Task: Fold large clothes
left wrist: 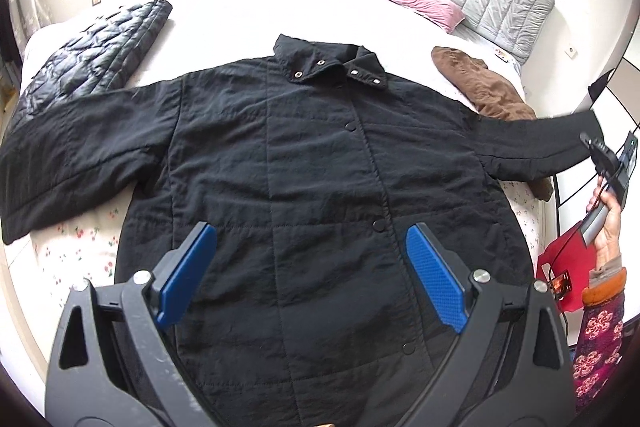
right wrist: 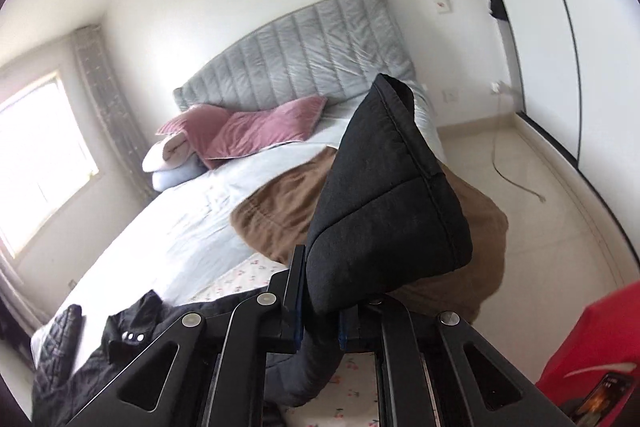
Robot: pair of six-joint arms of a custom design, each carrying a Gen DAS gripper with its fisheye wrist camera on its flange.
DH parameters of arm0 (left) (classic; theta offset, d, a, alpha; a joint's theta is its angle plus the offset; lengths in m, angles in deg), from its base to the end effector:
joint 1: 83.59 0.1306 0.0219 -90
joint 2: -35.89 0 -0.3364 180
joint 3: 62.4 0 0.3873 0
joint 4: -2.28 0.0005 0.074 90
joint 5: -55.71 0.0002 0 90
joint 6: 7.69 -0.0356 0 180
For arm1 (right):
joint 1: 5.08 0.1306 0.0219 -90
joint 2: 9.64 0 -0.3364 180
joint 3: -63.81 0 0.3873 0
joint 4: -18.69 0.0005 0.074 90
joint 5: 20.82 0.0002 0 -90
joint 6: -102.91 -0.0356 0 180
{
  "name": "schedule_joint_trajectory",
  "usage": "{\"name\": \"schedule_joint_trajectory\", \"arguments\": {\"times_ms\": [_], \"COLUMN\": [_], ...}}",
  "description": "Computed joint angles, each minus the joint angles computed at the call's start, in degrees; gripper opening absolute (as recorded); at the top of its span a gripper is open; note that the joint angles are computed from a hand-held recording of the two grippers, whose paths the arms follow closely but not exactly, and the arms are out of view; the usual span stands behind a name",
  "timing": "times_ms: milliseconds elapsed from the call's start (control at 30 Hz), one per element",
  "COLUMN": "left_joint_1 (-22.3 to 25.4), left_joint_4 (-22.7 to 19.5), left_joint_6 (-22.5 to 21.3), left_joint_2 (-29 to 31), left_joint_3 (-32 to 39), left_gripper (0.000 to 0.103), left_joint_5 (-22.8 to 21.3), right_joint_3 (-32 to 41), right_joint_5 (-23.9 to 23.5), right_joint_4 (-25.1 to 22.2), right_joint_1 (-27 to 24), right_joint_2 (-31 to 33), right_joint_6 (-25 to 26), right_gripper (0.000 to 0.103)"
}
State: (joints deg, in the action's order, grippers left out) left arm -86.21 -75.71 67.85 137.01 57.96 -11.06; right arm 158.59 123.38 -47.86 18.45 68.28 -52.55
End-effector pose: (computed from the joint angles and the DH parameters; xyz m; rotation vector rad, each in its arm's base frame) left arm 0.5064 -0.0377 0.4970 0.5188 2.4766 -0.4436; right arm 0.3632 0.1261 0.4994 1.0690 1.7374 -0.2161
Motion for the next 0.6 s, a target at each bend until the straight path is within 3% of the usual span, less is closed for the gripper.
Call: {"name": "schedule_joint_trajectory", "arguments": {"times_ms": [133,300,400,600], "left_joint_1": [-1.17,-2.34,-2.66,-2.41], "left_joint_4": [0.13,0.09,1.02,2.45], "left_joint_6": [0.96,2.04,2.49,3.96], "left_joint_2": [1.57,3.36,3.6,4.58], "left_joint_3": [2.28,3.62,2.98,1.6], "left_gripper": [0.096,0.096,0.096,0.096], "left_joint_5": [1.6,2.95,3.38,3.72], "right_joint_3": [11.34,25.53,31.95,39.8], "right_joint_5": [1.5,-1.69,-6.55,-17.39], "right_joint_4": [3.78,7.17,8.03,6.3], "right_joint_1": [3.67,6.78,7.71,8.47], "right_joint_2": [8.84,21.54,28.37,39.97], "right_joint_6": [12.93,26.37,29.57,28.12], "right_gripper": [0.011,0.011,0.011,0.016]}}
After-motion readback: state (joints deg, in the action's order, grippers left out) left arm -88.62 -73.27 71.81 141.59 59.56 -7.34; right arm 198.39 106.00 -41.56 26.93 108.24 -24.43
